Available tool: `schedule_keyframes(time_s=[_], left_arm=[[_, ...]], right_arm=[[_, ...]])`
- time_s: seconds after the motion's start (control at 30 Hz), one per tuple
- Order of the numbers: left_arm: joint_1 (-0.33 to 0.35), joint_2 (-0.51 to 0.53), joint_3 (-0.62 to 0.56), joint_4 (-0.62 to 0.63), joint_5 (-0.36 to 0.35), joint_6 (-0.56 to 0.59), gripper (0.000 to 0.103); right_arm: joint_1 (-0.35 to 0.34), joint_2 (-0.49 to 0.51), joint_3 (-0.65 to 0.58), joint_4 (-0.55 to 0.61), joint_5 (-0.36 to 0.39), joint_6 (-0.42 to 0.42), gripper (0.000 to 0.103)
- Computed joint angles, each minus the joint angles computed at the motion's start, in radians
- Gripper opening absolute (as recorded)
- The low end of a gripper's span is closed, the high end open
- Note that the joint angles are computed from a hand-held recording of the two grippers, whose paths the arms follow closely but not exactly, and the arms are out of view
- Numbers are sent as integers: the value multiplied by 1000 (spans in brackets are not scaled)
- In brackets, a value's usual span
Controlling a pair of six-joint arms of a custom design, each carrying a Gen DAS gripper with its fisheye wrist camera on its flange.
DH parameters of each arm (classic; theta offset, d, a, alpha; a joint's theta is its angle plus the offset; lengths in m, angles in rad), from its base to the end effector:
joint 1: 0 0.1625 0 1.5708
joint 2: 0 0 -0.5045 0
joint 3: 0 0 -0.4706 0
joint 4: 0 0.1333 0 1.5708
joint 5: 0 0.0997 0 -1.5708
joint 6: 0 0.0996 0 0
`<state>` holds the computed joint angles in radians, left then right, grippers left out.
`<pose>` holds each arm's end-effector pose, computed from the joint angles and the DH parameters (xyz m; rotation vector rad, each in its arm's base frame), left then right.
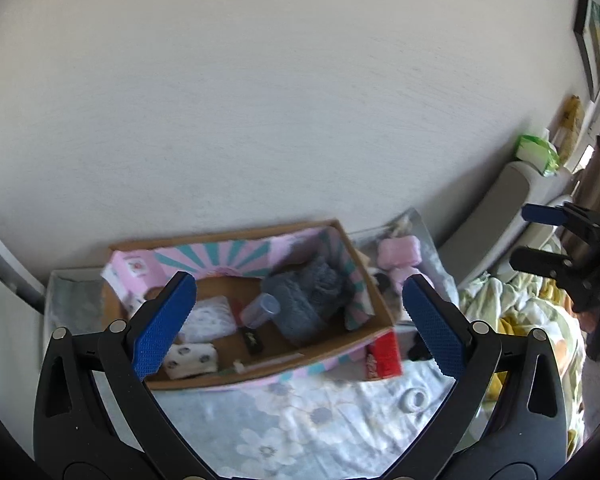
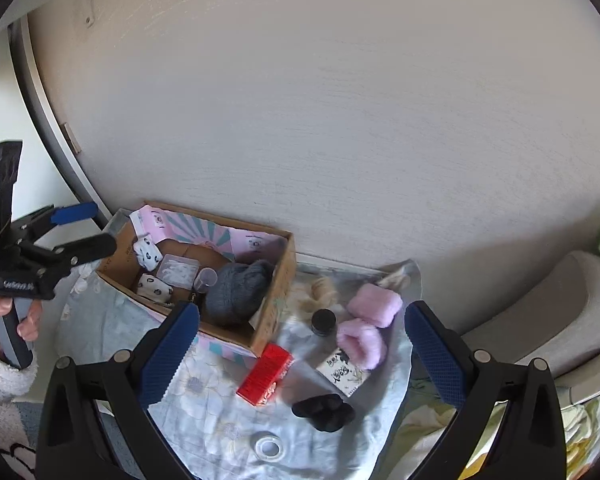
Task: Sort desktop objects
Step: 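Lift both open tools away from the box toward the remaining items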
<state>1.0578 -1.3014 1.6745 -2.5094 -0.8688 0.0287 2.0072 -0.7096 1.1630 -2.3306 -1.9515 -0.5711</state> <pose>-0.1701 -0.7046 0.4665 0.4036 2.4259 -0.9045 0.4798 -0.8010 0.2270 1.2410 -2.4191 0.3834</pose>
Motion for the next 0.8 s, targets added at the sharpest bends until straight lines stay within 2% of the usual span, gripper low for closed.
schedule_keyframes(time_s=[0.13,0.27,0.33,0.4,0.47,0.53,0.63,0.8], left_arm=[[-12,2,32,13,4,-39,103],[-23,8,64,2,5,-74,103],[-28,14,80,-5,13,-91,103],[-34,22,91,-8,20,-110,103],[-38,32,104,-15,25,-125,103],[-42,43,113,-17,35,-142,103],[-45,66,128,-23,50,-172,101],[-43,111,163,-51,59,-209,99]], right_arm=[[-27,-25,27,-3,43,-19,103],[-44,-31,35,8,27,-49,102],[-54,-29,30,24,28,-61,97],[-63,-22,20,45,21,-76,96],[-74,-12,4,77,23,-89,88],[-84,4,-19,119,18,-100,74],[-98,38,-57,176,-7,-117,62],[-124,96,-115,250,-31,-139,60]])
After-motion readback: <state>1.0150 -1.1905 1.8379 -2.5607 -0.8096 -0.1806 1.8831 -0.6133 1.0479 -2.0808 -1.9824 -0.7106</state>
